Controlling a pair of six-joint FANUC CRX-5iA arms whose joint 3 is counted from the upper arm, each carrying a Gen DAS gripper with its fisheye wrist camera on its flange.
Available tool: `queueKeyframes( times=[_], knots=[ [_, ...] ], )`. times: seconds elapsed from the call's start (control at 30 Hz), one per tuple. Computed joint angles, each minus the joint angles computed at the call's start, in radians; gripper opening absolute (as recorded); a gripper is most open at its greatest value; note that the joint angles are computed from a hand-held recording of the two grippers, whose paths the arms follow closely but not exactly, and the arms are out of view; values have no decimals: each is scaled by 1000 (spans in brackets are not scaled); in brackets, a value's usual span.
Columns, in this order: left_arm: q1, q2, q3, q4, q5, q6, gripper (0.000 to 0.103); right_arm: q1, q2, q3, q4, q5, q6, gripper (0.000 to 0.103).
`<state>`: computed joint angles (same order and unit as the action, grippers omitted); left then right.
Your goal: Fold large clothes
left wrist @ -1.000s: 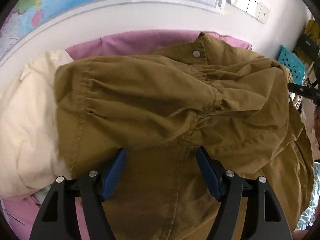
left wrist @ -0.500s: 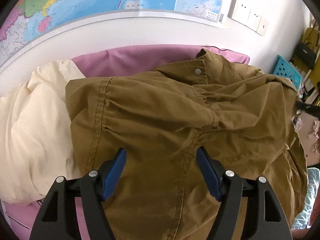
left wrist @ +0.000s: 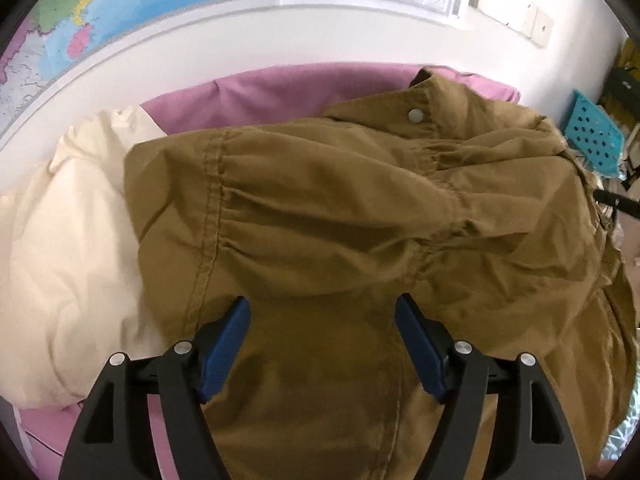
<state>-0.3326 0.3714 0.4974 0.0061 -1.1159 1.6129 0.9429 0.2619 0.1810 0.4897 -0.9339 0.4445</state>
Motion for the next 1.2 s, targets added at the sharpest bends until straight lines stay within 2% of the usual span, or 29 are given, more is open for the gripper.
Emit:
queueKeyframes(
  times=[0.07, 0.13, 0.2, 0.27, 0.37, 0.43, 0.5, 0.6, 0.63, 0.73, 0.77, 0.83, 0.9, 1.03, 1.1, 1.13, 1.2],
  knots=[
    [9, -53, -63, 30, 75, -35, 73, 22, -36, -58, 99, 62, -55, 50],
    [13, -84, -97, 50, 129, -64, 73, 36, -34, -58, 132, 118, -31, 50],
    [2, -79, -77, 11, 142, -48, 74, 37, 24, 17, 104, 109, 63, 52],
    [2, -43, -27, -5, 119, -26, 74, 25, 89, 104, 41, 101, 147, 52],
    [3, 40, 80, -86, 29, 69, 74, 13, 243, 292, -4, -26, 268, 52],
    [29, 63, 84, -38, -1, 76, 73, -5, 335, 409, -61, -112, 335, 51],
    [42, 64, 64, -25, 2, 76, 69, -25, 371, 468, -140, -155, 362, 52],
    [38, 45, 40, -41, 20, 65, 69, -16, 355, 446, -104, -165, 340, 49],
    [33, 39, 39, -55, 17, 70, 69, -8, 342, 428, -73, -169, 321, 52],
    [29, -24, -35, -50, 71, 56, 69, 18, 225, 272, -6, -56, 243, 53],
    [29, -60, -81, -35, 106, 33, 69, 30, 173, 216, -14, -3, 246, 54],
    [33, -115, -160, 6, 160, -17, 69, 48, 122, 166, -49, 42, 278, 56],
    [28, -159, -229, 36, 187, -74, 69, 60, 121, 177, -105, 22, 331, 56],
    [16, -180, -284, 13, 172, -95, 70, 56, 215, 272, -162, -107, 389, 56],
    [21, -178, -310, 14, 183, -93, 70, 32, 225, 261, -225, -93, 386, 56],
    [24, -184, -331, 21, 207, -94, 71, 32, 212, 227, -212, -56, 362, 56],
    [20, -188, -337, 4, 220, -79, 71, 50, 222, 236, -165, -83, 349, 55]
  ],
)
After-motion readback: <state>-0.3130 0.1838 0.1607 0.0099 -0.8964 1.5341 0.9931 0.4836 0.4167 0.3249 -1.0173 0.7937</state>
